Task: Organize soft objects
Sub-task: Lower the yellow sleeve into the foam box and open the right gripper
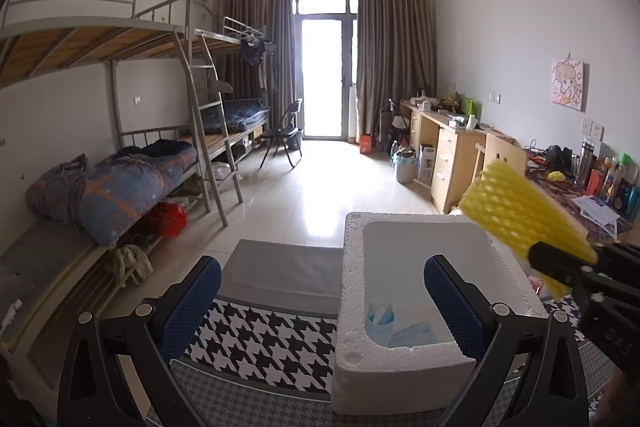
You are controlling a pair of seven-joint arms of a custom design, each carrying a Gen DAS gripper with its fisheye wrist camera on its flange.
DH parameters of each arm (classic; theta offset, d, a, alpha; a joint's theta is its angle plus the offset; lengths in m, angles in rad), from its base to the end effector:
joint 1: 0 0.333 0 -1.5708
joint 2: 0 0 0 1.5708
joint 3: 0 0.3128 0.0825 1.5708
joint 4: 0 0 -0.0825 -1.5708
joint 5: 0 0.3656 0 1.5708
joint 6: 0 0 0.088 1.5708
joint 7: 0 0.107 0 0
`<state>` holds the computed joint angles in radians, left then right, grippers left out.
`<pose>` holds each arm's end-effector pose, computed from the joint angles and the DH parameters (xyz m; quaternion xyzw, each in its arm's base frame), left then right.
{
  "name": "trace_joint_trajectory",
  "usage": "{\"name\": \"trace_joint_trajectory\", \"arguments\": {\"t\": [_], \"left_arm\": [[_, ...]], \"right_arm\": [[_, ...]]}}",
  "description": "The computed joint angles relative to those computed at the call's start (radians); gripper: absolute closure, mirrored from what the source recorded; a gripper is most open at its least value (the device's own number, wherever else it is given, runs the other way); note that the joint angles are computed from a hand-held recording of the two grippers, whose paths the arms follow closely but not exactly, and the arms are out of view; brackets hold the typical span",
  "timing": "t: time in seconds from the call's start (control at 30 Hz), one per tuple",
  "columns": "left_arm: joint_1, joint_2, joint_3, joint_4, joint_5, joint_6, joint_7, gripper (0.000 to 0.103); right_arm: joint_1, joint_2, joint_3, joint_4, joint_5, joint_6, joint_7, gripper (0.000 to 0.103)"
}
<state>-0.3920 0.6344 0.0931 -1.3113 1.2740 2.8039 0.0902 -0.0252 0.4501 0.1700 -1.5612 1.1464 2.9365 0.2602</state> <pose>0.6948 -0.2823 0.4431 -0.6158 0.5733 -0.3702 0.3938 0.7008 0.0209 0.4684 -0.7073 0.4862 -0.2841 0.4273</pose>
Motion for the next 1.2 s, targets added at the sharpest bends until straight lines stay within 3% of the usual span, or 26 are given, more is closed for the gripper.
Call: {"name": "trace_joint_trajectory", "arguments": {"t": [0.5,0.6,0.67,0.93,1.2], "left_arm": [[0.009,-0.04,-0.001,-0.066,0.076,0.018,-0.082,0.001],[0.016,-0.047,-0.004,-0.075,0.089,0.017,-0.095,0.001],[0.022,-0.047,-0.01,-0.077,0.087,0.019,-0.094,0.001],[0.035,-0.05,-0.022,-0.085,0.074,0.029,-0.084,0.001],[0.031,-0.066,-0.02,-0.098,0.073,0.028,-0.085,0.001]], "right_arm": [[0.034,0.089,-0.052,0.094,-0.25,-0.101,0.263,0.077],[0.031,0.104,-0.054,0.114,-0.278,-0.118,0.313,0.062],[0.021,0.107,-0.046,0.119,-0.283,-0.135,0.318,0.046],[0.016,0.084,-0.025,0.079,-0.272,-0.119,0.265,0.026],[-0.003,0.072,-0.017,0.077,-0.225,-0.124,0.229,0.021]]}}
